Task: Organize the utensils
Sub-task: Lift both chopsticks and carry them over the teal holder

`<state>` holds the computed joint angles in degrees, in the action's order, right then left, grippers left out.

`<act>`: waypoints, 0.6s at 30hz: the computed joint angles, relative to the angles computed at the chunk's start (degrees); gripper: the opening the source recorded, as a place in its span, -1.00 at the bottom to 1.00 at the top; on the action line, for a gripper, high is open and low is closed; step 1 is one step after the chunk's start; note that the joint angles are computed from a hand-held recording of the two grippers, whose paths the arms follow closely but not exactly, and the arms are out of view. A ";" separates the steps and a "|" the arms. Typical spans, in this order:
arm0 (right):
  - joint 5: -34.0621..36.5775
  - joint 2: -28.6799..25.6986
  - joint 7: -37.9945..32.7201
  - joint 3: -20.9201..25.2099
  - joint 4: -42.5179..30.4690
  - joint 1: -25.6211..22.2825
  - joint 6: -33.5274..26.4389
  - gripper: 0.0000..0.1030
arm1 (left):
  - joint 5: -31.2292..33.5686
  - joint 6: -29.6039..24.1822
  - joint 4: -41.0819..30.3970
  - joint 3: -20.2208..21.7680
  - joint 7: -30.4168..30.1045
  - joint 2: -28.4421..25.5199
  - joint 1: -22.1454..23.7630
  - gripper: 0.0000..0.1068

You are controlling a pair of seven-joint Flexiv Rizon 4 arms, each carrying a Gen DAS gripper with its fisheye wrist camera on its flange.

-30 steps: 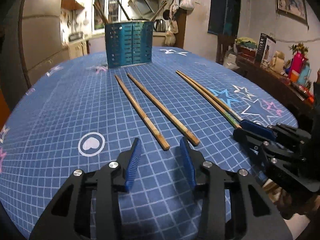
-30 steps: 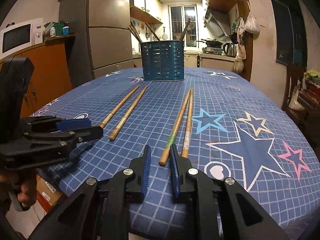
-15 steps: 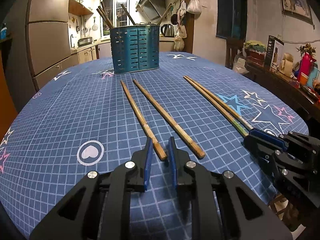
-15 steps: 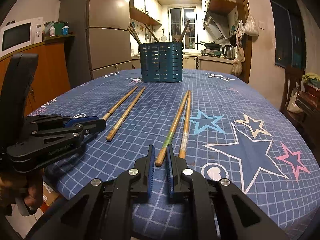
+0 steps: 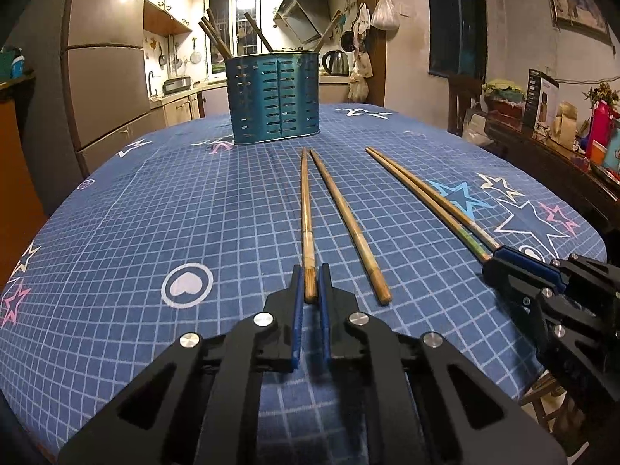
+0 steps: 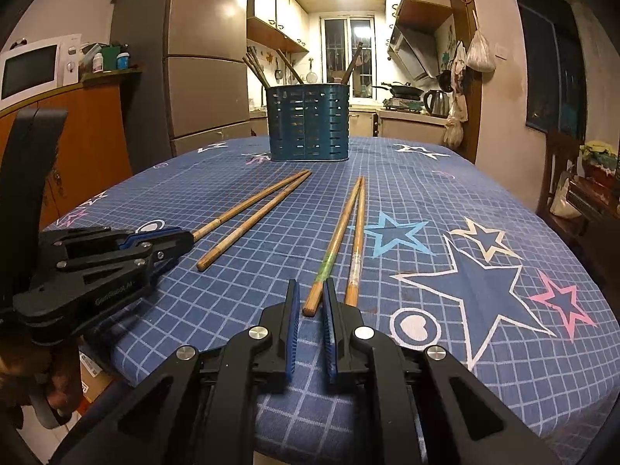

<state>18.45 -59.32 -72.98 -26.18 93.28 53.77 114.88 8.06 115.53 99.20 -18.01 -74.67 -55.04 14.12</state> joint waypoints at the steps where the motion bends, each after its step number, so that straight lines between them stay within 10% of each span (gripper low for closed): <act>1: 0.27 -0.11 0.06 -0.30 -0.04 0.25 -0.12 -0.73 | -0.04 0.98 0.12 0.46 -0.06 -0.18 -0.36 -0.88; 18: 6.68 0.67 -3.77 -4.82 2.56 5.30 5.19 -0.85 | 6.34 8.45 3.11 -1.26 -5.88 1.44 3.65 -0.90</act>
<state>25.13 -58.64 -76.75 -31.00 95.84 59.08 120.07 14.41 123.98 102.31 -19.27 -80.55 -53.60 17.78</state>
